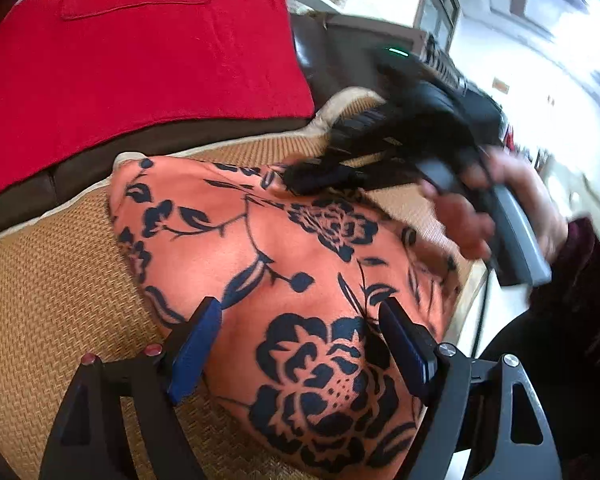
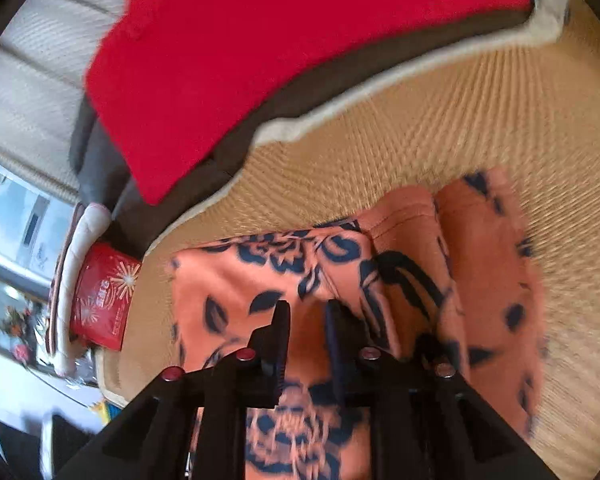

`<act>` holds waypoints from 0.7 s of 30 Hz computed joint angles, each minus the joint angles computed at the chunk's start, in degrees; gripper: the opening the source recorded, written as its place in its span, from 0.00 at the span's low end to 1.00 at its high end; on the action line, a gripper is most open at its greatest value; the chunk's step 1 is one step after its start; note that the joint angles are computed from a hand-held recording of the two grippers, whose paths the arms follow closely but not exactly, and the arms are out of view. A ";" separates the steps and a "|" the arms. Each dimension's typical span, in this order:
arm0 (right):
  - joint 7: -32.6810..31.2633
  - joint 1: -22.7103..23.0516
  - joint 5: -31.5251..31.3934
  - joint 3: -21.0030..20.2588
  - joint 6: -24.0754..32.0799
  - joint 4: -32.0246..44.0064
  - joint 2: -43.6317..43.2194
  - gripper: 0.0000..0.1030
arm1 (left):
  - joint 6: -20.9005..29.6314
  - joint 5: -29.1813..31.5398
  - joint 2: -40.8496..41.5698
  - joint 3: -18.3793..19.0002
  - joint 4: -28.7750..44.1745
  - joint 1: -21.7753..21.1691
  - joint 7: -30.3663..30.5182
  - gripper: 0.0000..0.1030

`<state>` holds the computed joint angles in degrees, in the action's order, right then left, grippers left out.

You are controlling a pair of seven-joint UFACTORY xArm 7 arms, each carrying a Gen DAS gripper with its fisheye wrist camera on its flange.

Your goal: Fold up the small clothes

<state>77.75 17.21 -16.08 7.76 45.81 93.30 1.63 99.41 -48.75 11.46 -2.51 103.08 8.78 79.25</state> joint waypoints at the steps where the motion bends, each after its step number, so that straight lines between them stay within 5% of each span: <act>1: 0.79 0.59 -2.56 0.42 1.49 -0.35 -1.31 0.22 | 0.98 -0.63 1.03 0.17 1.54 0.43 -1.07 0.78; 4: 2.27 1.15 -5.03 2.00 0.39 -3.12 -5.43 0.22 | 2.73 -1.00 3.41 0.14 5.17 1.92 -2.84 0.78; 7: 3.18 1.83 -6.78 4.67 2.25 -5.48 -7.94 0.22 | -0.68 4.25 0.80 0.00 0.70 1.02 0.58 0.79; 11: 1.26 2.94 1.88 5.04 3.25 -8.38 -6.70 0.21 | -8.77 8.33 -3.78 0.32 -7.53 -1.98 2.38 0.85; 15: 0.33 3.86 -3.22 5.47 10.95 0.89 -2.48 0.23 | -9.55 8.29 -3.44 0.79 -7.53 -2.92 1.38 0.86; 21: -3.49 5.05 -7.59 2.40 10.82 12.10 4.92 0.22 | -9.40 8.46 -3.14 0.78 -7.15 -3.49 0.95 0.87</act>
